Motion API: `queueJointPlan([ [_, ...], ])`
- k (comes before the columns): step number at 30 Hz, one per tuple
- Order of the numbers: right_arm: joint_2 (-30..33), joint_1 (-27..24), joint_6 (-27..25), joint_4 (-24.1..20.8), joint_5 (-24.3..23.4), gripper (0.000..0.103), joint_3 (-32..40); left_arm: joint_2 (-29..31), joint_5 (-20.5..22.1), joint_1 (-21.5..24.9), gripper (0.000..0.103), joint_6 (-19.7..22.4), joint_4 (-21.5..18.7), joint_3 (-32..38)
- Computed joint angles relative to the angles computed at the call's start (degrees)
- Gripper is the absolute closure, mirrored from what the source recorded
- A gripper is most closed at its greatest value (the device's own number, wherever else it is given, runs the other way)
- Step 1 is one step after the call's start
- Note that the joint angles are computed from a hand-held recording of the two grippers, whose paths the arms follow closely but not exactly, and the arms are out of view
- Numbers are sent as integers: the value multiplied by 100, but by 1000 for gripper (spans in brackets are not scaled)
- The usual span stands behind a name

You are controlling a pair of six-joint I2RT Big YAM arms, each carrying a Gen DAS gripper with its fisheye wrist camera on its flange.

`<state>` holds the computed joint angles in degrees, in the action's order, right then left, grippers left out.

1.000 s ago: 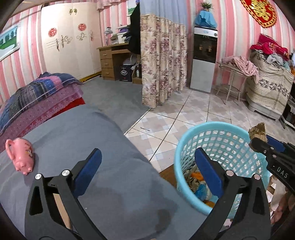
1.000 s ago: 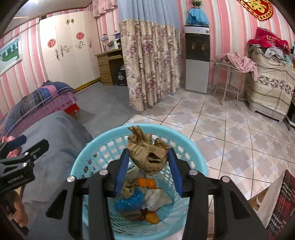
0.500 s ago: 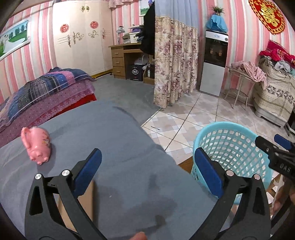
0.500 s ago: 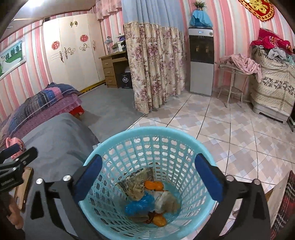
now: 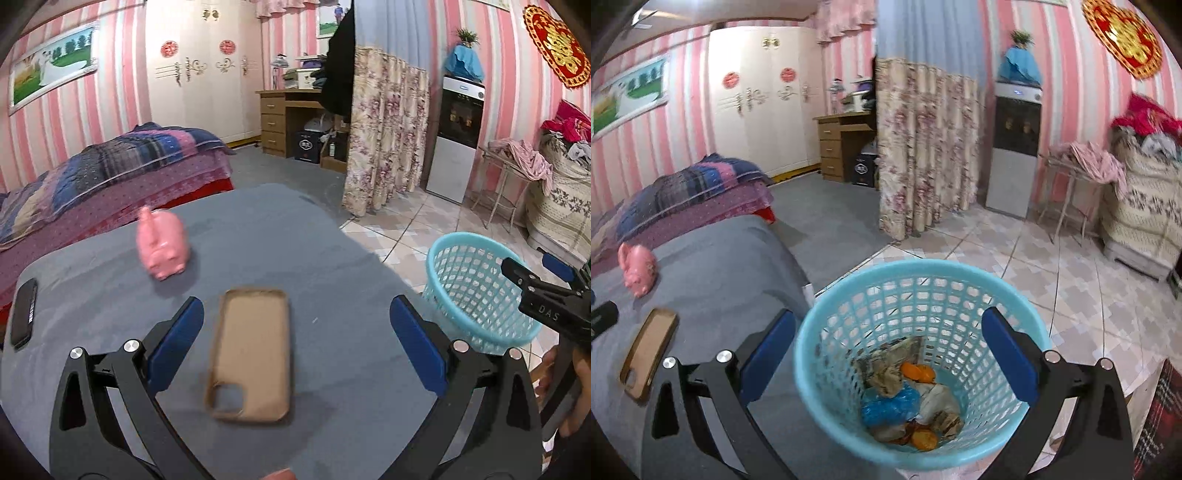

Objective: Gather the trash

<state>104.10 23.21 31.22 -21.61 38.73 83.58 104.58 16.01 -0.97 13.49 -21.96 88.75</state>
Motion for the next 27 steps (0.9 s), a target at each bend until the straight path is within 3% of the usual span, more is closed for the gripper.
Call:
queueJointPlan([
  [12, -154, 840, 91, -244, 47, 4, 100, -859, 603, 875, 5, 313, 167, -1119],
  [16, -149, 1331, 232, -293, 447, 4, 167, -998, 795, 1100, 5, 410, 174, -1297],
  [27, 244, 2010, 579, -585, 957, 4, 772, -1392, 1091, 1662, 5, 618, 573, -1789],
])
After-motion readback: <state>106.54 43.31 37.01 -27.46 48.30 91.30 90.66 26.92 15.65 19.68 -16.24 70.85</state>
